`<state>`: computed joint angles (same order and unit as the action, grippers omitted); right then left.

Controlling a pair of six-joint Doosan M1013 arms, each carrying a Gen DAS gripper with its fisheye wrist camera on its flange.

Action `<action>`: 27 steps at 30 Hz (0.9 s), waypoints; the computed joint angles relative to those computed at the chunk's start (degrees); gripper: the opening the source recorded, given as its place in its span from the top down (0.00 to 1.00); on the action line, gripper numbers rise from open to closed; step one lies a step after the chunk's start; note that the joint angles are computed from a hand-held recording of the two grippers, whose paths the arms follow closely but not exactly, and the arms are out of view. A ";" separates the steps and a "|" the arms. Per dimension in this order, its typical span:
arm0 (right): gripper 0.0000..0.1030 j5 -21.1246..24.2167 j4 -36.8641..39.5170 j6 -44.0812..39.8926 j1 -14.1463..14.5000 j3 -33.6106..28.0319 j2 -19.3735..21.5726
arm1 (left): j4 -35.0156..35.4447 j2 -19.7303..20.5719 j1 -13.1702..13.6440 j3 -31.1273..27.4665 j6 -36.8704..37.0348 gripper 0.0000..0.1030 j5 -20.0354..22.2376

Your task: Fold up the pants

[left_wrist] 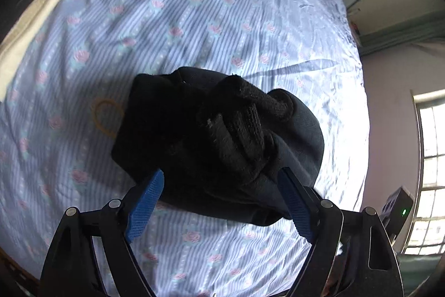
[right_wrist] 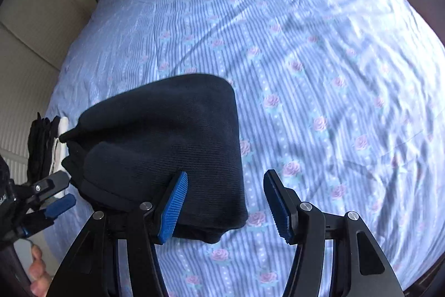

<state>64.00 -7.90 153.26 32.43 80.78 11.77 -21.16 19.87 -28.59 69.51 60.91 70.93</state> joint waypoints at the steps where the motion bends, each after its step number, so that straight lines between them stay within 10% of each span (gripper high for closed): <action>1: 0.43 -0.33 1.00 -0.34 -0.10 0.08 0.15 | 0.03 0.13 -0.13 0.23 -0.58 0.16 -0.38; 7: 0.43 -3.87 4.34 -2.74 -0.32 1.68 -0.48 | -0.33 2.39 -0.36 0.04 -2.12 0.15 -0.04; 14: 0.43 -4.90 6.30 -5.11 -0.53 1.26 -0.90 | 1.33 2.63 -1.05 -2.16 0.35 0.74 -0.65; 18: 0.25 -5.00 2.65 -2.52 1.52 2.61 -3.59 | -2.19 0.87 -0.17 -2.78 2.75 0.77 -3.80; 27: 0.26 -0.73 2.26 -6.30 1.69 -1.49 1.86 | -7.34 -1.29 0.59 -3.95 10.04 0.79 -5.84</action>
<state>63.27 -5.64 146.96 34.12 79.29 13.63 -28.49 18.59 -28.00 65.57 70.94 65.09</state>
